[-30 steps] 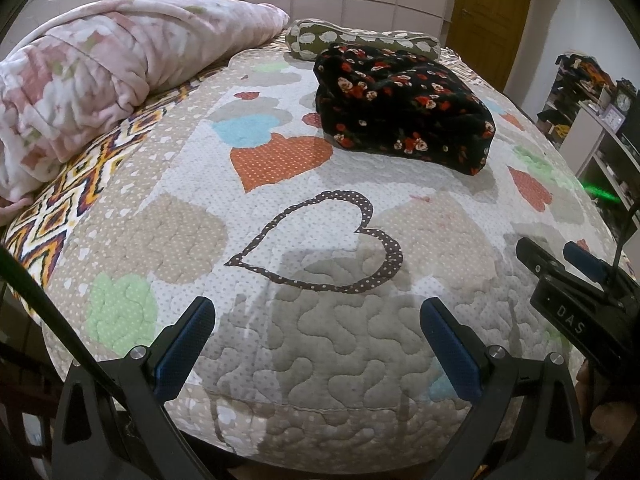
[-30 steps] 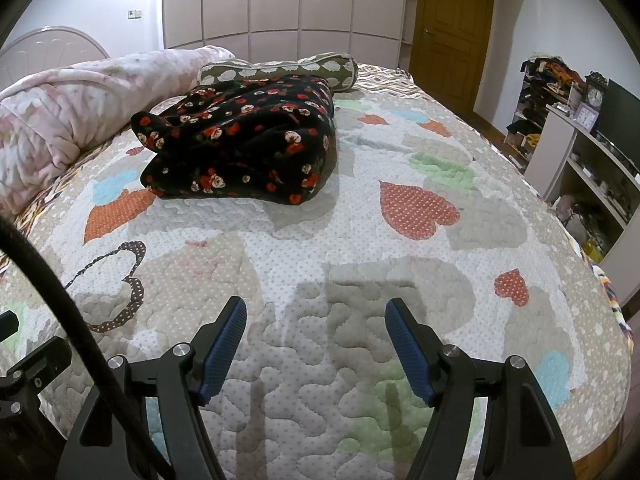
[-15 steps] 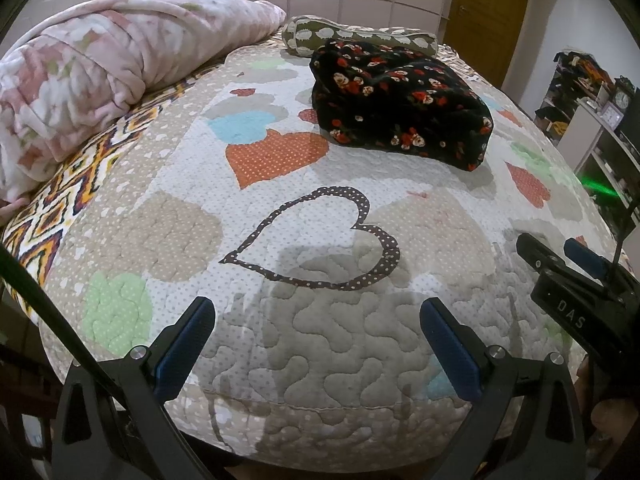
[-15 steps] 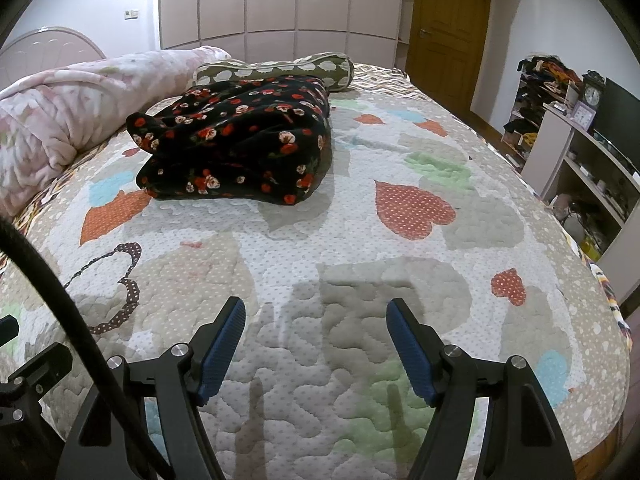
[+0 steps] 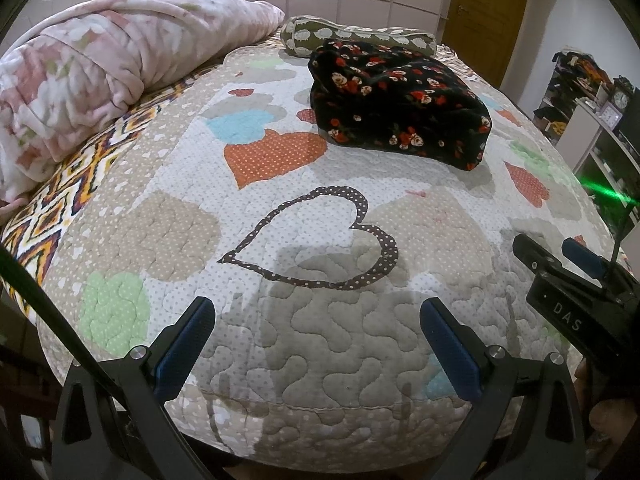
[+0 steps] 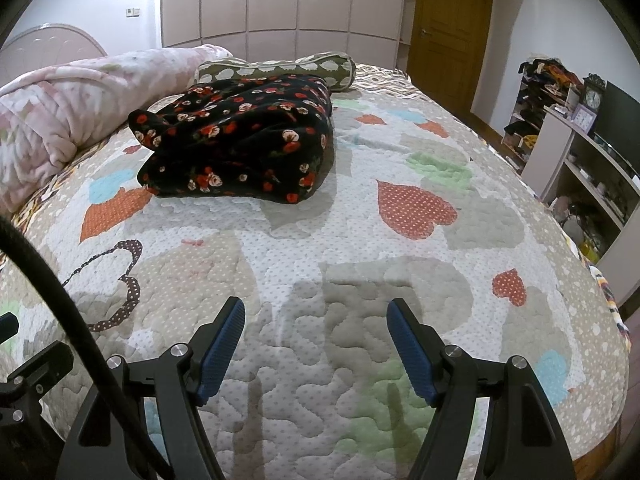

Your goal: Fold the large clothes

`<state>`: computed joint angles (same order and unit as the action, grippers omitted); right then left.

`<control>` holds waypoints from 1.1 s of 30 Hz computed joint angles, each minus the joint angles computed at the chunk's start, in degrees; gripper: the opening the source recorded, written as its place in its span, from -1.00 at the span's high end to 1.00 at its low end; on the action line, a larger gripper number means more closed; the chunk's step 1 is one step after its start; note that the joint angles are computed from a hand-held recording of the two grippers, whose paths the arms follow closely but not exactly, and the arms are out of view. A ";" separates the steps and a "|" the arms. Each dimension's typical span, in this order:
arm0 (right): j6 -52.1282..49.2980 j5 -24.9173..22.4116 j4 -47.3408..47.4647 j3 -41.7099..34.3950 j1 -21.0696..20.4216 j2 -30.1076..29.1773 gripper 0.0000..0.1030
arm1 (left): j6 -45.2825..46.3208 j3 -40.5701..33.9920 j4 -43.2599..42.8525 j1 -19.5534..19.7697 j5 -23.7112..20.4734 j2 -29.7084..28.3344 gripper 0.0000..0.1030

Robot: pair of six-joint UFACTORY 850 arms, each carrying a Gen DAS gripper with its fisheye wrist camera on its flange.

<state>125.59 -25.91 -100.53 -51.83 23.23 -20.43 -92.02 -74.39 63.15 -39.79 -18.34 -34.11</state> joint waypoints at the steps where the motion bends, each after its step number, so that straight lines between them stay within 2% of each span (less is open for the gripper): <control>1: 0.11 -0.01 -0.11 0.10 -0.03 0.03 -0.51 | -0.04 0.01 0.04 -0.01 -0.05 0.01 -0.98; 18: -0.28 -0.19 0.77 0.01 0.38 -0.21 -0.51 | -6.19 0.74 6.74 -0.61 -2.00 0.57 -0.98; 33: -0.40 -0.11 0.90 0.06 0.37 -0.20 -0.52 | -6.16 0.85 6.72 -0.59 -1.78 0.57 -0.98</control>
